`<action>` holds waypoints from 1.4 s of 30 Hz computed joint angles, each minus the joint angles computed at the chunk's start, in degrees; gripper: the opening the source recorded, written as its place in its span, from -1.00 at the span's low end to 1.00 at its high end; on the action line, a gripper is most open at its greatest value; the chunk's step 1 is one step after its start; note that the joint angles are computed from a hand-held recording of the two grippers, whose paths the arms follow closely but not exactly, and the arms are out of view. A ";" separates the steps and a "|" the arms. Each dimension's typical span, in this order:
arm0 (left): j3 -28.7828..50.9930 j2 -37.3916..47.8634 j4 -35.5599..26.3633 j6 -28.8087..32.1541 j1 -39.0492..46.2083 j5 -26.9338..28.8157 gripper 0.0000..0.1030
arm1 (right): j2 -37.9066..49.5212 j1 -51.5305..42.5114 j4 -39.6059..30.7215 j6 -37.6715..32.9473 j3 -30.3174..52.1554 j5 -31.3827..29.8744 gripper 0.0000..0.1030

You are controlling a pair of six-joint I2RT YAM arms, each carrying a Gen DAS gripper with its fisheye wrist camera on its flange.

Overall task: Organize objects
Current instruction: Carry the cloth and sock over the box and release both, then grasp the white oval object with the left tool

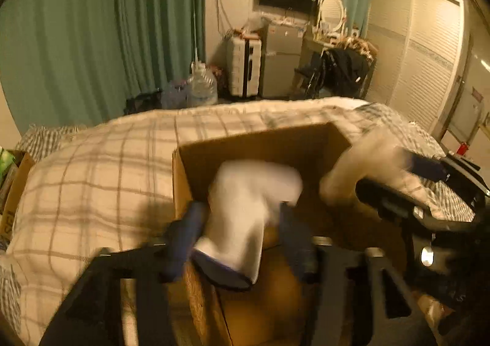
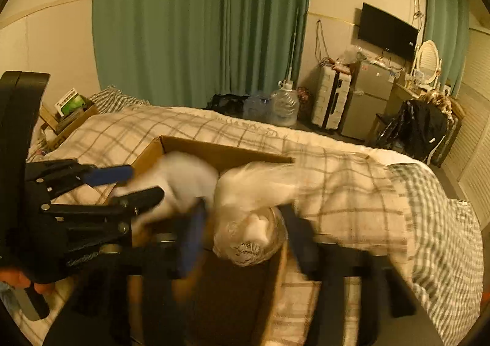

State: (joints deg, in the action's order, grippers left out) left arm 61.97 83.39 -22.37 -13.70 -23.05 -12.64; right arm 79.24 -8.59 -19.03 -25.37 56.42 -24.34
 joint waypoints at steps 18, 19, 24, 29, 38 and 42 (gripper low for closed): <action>8.81 -23.19 -33.64 -12.21 -17.03 -18.33 0.91 | -20.19 -28.48 -40.87 -12.35 18.91 -23.44 0.78; 7.97 -24.42 -35.06 -14.43 -18.49 -18.99 0.92 | -20.75 -31.00 -44.62 -16.06 19.44 -25.44 0.78; 2.05 -29.30 -40.48 -25.22 -25.10 -21.61 0.92 | -23.63 -42.98 -59.64 -35.74 15.04 -31.59 0.92; -5.56 -30.66 -47.38 -41.22 -34.47 -25.51 0.92 | -28.07 -50.41 -61.92 -46.46 1.98 -31.40 0.92; -22.97 -33.24 -37.57 -52.25 -44.80 -16.27 0.91 | -31.10 -47.15 -47.62 -42.04 -16.41 -20.18 0.92; -24.43 -30.28 -31.69 -46.85 -42.26 -12.72 0.81 | -30.97 -46.68 -47.40 -41.71 -17.05 -20.54 0.92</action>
